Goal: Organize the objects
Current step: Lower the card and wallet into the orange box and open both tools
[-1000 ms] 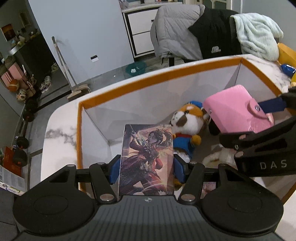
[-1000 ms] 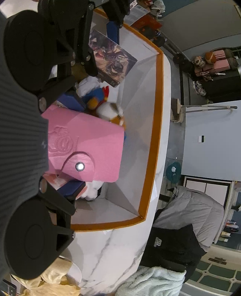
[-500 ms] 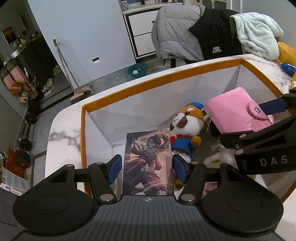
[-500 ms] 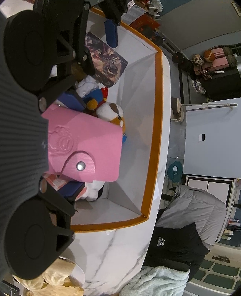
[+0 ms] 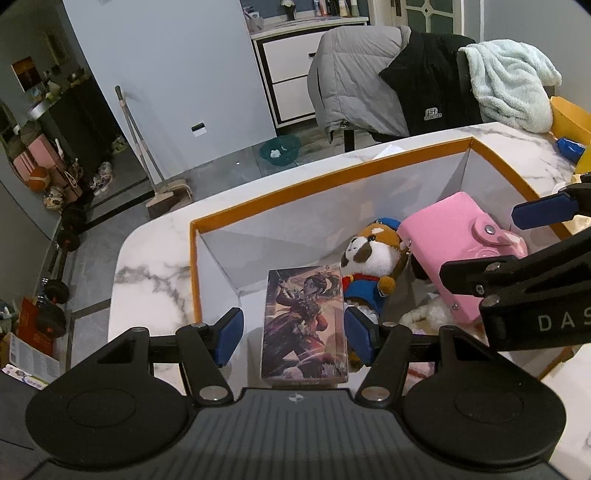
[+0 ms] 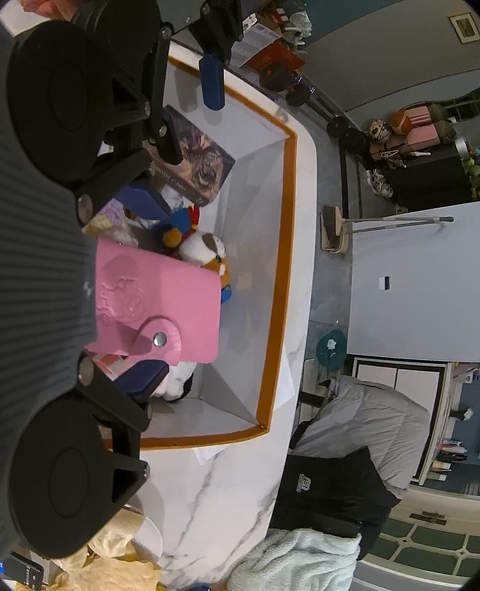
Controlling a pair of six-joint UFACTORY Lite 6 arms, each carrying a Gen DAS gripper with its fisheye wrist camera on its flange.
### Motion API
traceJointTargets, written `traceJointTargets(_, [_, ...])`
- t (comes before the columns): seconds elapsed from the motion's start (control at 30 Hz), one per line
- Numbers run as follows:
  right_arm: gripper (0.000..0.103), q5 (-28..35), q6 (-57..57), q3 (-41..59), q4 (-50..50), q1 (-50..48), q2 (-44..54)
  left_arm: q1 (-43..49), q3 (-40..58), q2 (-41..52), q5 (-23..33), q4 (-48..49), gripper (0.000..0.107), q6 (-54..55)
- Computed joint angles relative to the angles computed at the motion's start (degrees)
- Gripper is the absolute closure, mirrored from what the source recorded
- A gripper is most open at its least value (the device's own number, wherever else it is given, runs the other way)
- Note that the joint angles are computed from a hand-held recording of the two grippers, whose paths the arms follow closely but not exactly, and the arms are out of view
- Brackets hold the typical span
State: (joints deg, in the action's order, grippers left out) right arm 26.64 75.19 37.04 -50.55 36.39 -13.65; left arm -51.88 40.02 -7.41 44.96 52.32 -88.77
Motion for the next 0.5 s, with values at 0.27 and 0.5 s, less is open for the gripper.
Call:
traceJointTargets(0.27, [0.019, 5.73, -1.27, -1.49, 2.36, 5.12, -6.61, -3.57, -0.25, -5.59, 5.26, -1.98, 0.036, 1.01])
traceJointTargets(0.5, [0.019, 13.33, -2.02, -4.32, 4.32, 12.52, -14.9, -8.88, -2.54, -10.45, 8.69, -3.37, 0.036, -0.59])
